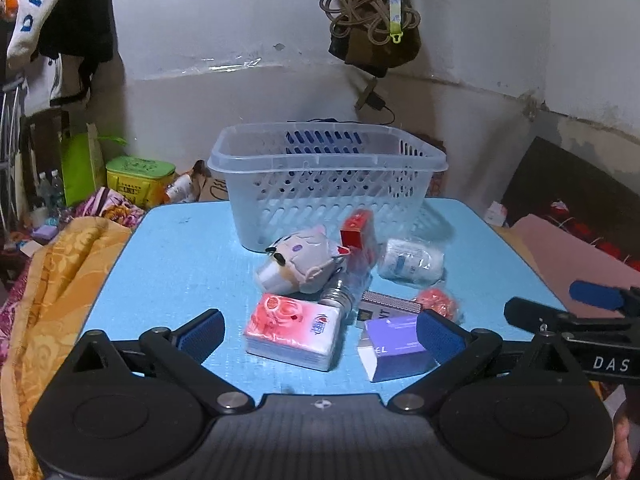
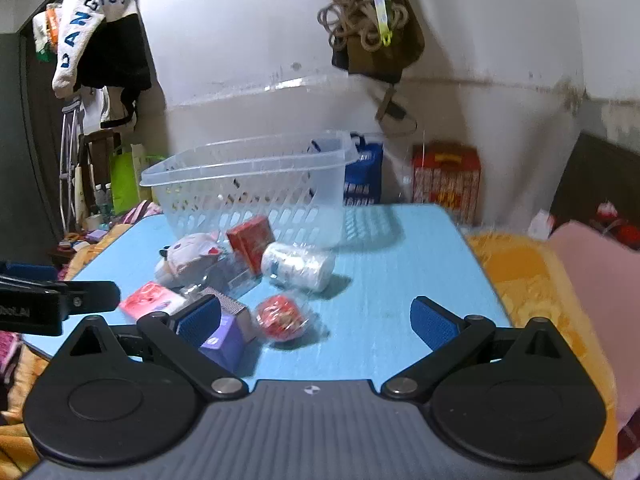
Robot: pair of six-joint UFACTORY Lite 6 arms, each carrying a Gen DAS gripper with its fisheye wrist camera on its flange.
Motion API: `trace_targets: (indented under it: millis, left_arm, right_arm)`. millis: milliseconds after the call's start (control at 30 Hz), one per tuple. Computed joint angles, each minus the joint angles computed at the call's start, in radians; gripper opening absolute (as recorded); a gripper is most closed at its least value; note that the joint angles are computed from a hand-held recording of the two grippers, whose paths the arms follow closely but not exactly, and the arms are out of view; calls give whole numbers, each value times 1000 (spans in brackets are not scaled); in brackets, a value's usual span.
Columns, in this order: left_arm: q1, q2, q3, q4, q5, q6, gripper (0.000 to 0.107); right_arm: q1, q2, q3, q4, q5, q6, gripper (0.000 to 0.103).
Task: Organize objects
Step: 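Move both tools toward the items on the blue table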
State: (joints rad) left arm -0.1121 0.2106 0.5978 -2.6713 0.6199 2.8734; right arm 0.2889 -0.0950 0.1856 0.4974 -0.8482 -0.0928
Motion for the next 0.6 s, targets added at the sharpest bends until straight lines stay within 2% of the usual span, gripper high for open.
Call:
trace_targets:
  millis: [67, 233, 367, 600]
  left_arm:
    - [-5, -1, 1, -21, -8, 19, 103]
    - [11, -2, -2, 4, 5, 0, 103]
    - [11, -9, -13, -11, 17, 15, 103]
    - [17, -7, -16, -2, 24, 6, 103]
  right_arm:
    - [0, 11, 2, -1, -16, -6, 103]
    - [-50, -41, 12, -78, 109, 0, 103]
    - [-42, -69, -11, -94, 111, 6, 103]
    - [-97, -60, -20, -294, 118, 124, 103]
